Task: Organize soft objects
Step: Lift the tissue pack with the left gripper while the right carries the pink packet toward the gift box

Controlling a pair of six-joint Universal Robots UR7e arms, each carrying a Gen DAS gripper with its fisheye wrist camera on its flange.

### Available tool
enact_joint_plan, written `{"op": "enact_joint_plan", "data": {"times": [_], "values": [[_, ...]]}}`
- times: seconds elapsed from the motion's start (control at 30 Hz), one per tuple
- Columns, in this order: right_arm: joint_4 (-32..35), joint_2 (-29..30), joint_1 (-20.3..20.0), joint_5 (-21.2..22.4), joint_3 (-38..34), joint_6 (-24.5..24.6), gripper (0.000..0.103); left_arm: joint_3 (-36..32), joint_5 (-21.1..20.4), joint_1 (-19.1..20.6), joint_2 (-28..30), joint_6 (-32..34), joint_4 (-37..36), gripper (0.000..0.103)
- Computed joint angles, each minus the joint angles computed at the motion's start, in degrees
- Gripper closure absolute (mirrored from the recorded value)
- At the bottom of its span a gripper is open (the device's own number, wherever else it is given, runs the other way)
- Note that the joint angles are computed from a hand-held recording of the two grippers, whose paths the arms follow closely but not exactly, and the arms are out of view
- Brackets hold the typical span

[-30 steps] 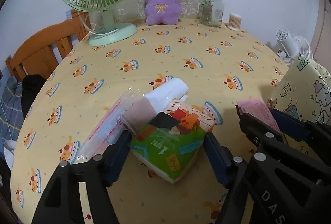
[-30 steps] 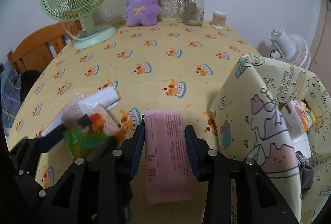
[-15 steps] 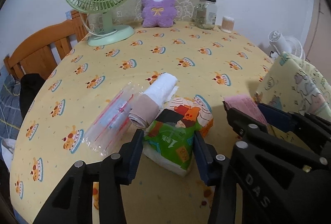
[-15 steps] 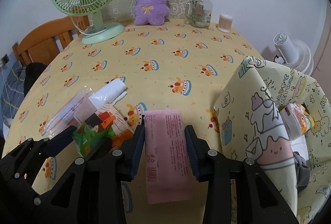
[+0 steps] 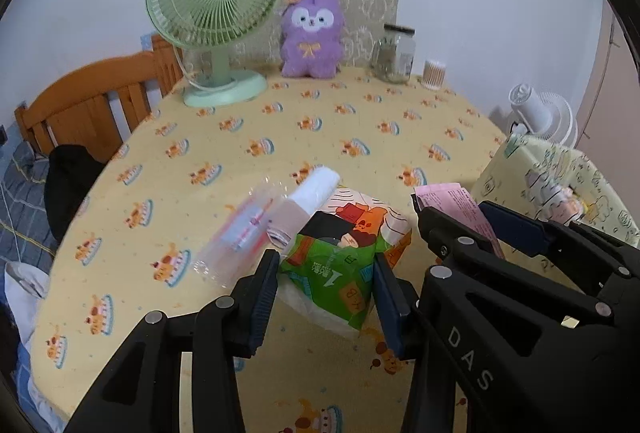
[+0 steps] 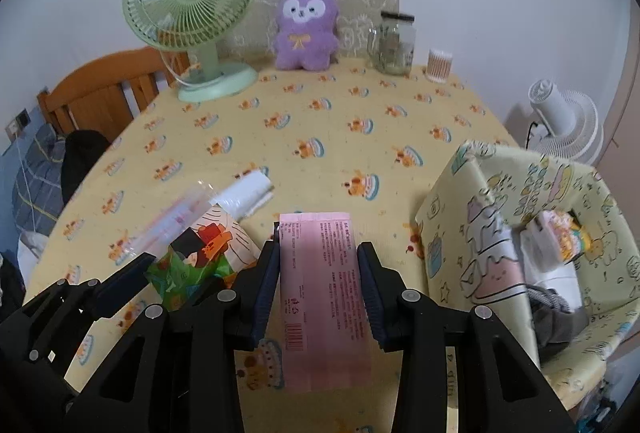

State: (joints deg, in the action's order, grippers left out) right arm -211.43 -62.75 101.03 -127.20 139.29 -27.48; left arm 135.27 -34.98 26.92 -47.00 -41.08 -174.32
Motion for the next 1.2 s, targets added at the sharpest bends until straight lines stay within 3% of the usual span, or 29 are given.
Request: {"op": "enact_joint_plan", "data": {"times": [0.7, 0.97, 1.2], "values": [[1.8, -7.3, 8.1, 0.2, 0.6, 0.1, 0.06, 1.5, 6.3, -7.5, -7.7, -5.3, 8.6, 0.056], [3.6, -10.2, 8.5, 1.9, 0.8, -0.5, 0.06, 0.6, 8.1, -9.3, -8.2, -8.4, 12.5, 0.056], [4.0, -12.7, 7.8, 2.2, 1.0, -1.4, 0.06, -1.4, 8.1, -9.8, -6.3, -7.3, 11.8, 0.055]]}}
